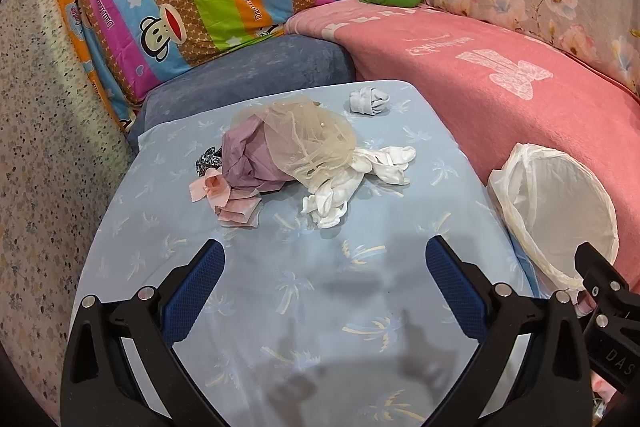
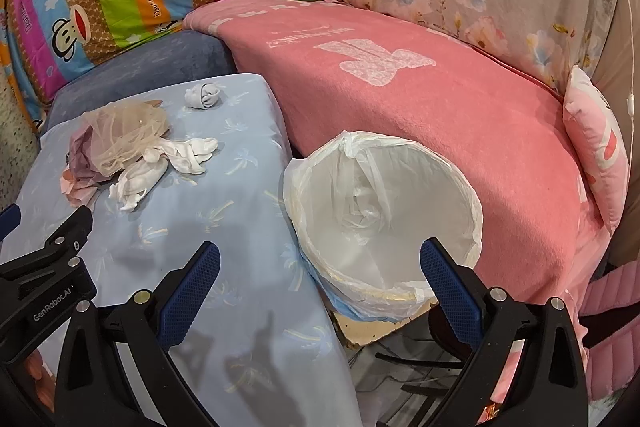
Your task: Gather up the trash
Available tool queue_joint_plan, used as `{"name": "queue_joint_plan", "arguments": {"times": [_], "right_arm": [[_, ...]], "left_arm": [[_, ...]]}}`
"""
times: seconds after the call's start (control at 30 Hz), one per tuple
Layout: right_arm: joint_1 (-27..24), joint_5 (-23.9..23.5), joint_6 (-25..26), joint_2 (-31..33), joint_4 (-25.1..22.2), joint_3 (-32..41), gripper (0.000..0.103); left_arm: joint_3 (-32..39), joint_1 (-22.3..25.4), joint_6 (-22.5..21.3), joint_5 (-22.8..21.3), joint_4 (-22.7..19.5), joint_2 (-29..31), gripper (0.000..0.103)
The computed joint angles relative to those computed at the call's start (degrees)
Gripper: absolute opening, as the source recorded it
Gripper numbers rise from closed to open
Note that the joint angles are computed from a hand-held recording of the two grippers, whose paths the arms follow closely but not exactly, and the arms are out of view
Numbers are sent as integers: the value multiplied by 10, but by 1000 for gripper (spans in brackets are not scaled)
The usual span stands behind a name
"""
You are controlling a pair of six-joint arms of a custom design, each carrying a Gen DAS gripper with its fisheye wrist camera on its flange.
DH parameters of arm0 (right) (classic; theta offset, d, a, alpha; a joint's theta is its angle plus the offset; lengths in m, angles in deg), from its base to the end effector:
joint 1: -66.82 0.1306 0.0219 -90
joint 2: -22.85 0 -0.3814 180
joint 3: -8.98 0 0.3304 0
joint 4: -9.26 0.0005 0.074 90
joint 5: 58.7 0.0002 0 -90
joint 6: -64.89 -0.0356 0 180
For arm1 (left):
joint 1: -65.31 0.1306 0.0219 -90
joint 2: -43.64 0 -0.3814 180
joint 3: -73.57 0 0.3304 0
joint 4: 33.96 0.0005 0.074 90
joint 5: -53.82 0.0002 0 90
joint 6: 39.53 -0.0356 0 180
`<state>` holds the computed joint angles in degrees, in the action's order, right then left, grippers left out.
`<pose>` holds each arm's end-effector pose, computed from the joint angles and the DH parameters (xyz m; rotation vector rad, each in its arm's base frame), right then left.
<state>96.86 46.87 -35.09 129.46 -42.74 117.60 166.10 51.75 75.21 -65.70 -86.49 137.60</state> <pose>0.4644 0.2569 0.4246 -0.3001 2.3818 -0.0093 0.4319 -0.0866 0.4178 -0.4327 2.3372 0.3367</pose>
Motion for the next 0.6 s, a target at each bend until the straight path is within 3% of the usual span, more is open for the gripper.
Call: {"name": "queue_joint_plan", "arguments": {"times": [0.6], "right_arm": [[7, 0, -7, 32, -2, 38, 97]], "left_arm": [[2, 31, -16, 28, 18, 12, 96]]}}
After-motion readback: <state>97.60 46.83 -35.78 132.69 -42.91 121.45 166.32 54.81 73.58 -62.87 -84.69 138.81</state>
